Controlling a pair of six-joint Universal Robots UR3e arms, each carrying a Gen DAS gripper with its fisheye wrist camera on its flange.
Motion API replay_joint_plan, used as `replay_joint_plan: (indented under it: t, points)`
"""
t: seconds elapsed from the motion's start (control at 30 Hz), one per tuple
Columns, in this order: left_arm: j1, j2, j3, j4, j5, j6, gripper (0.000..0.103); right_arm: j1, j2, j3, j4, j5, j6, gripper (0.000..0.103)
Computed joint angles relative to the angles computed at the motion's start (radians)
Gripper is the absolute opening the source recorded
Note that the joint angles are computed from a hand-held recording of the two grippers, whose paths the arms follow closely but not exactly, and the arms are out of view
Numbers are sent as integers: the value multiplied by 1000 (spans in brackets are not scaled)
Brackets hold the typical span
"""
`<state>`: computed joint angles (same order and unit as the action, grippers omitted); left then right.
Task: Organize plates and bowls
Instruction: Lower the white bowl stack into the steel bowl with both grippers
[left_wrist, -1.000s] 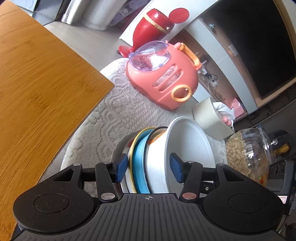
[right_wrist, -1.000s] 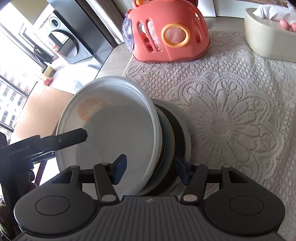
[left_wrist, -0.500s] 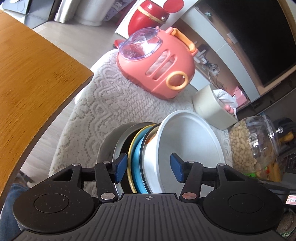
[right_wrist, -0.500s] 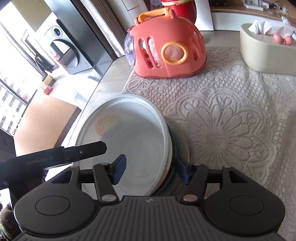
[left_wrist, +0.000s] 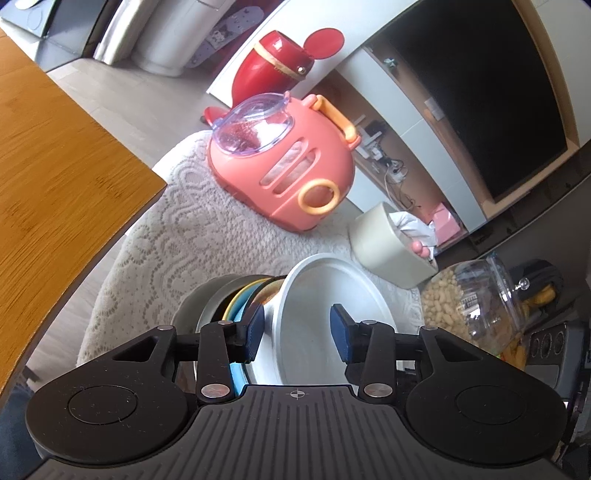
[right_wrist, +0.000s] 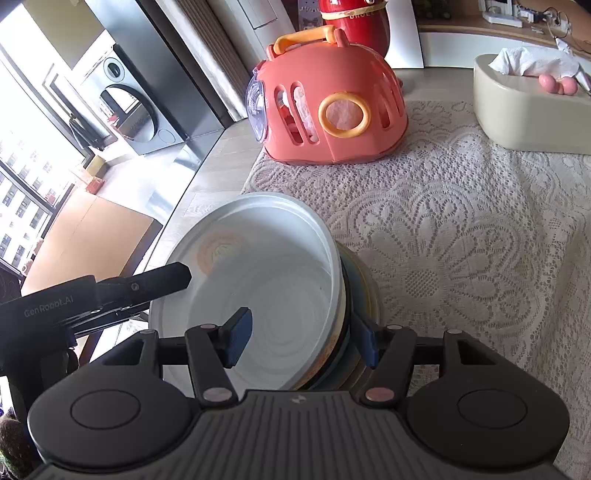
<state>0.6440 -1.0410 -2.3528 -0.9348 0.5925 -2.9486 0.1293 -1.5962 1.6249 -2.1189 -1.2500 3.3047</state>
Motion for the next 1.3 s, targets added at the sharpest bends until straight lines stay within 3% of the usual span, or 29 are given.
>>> replay_joint_plan:
  t: [0.17,0.3,0.47,0.53,0.6,0.73,0.83,1.3]
  points:
    - [30,1,-1,-52,-22,22,43,-19,-29,28,6,20,-13,60]
    - [18,-18,1,-21,12,-13,43,-2,-8,32,-9,-39,14,60]
    - [23,-10,2,-46,-1,12,43,-8,-9,53,-18,-1,24,62]
    - [23,-9,-2,-34,2,3,43,-42,-17,61,-10,88,15,66]
    - [34,-4,-6,-47,-11,9,42,-33,-5,41,3,77,18,65]
    - [105,78,-28,-139,-75,66,42,-5,-24,48,-52,-9,13,59]
    - [152,115,-26,-254,-140,141,43,-31,-51,45,-50,27,2,49]
    - [93,71,-39,-87,-89,40,42,-36,-36,47,-74,33,0,48]
